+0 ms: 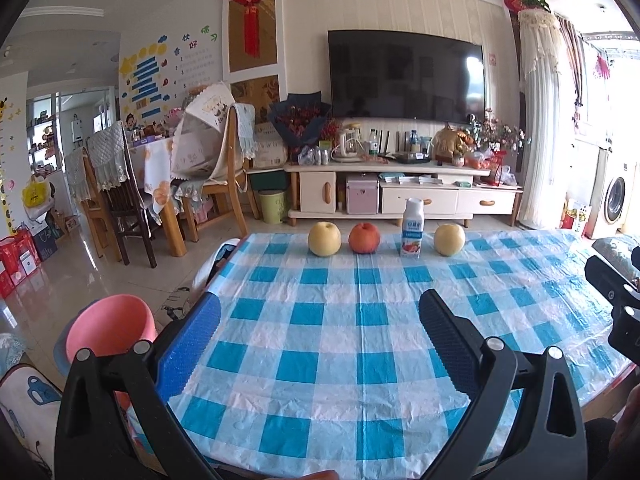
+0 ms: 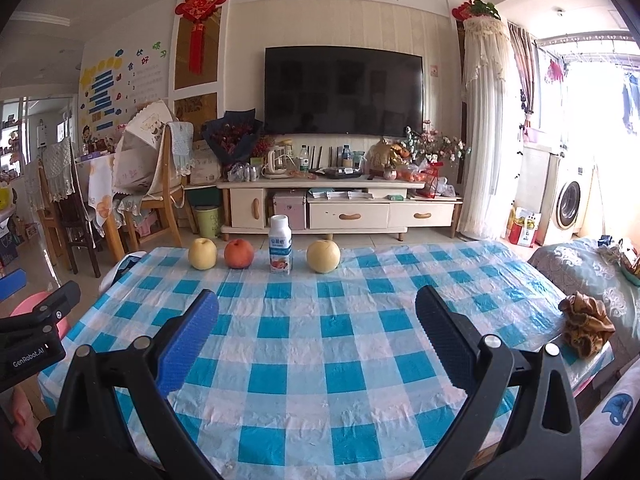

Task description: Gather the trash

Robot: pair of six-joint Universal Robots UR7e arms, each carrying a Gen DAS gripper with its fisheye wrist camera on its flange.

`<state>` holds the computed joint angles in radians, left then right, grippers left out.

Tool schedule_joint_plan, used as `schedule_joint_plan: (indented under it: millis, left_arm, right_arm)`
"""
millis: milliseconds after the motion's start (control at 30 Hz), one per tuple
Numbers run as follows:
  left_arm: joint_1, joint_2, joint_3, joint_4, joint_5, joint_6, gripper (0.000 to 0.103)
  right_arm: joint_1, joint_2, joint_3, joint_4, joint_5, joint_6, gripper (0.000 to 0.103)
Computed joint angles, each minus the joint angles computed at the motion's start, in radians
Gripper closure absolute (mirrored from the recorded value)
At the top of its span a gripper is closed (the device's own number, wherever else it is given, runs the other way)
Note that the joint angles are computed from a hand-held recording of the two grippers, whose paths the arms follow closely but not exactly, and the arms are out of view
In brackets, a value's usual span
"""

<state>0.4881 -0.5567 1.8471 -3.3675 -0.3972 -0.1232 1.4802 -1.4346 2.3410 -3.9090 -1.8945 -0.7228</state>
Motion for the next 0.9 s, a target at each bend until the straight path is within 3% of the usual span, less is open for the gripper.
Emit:
schedule_joint_plan:
  millis: [267,533,633,900]
  left_arm:
    - [0.044,0.068,-0.084,-0.004,-0.023,0.048,0.005]
    - [0.105,0.136,-0.184,0.013,-0.089,0.067,0.005]
    - [0.135,0.169,-0.238,0.076,-0.105,0.051,0.005]
    - [0.245,0.286,-0.462,0.441,-0.146,-0.153,0.005]
  right_arm:
    - [-0.05,0.039,-0.041,0.044,0.035,0.015,0.004]
    - [-0.086,0.112,-0.126,0.117,0.028,0.025,0.004]
    - [-0.099,0.149,-0.181,0.178,0.023,0.04,0.004]
    - [-0.148,0.321,-0.429,0.422,-0.069,0.087,0.004]
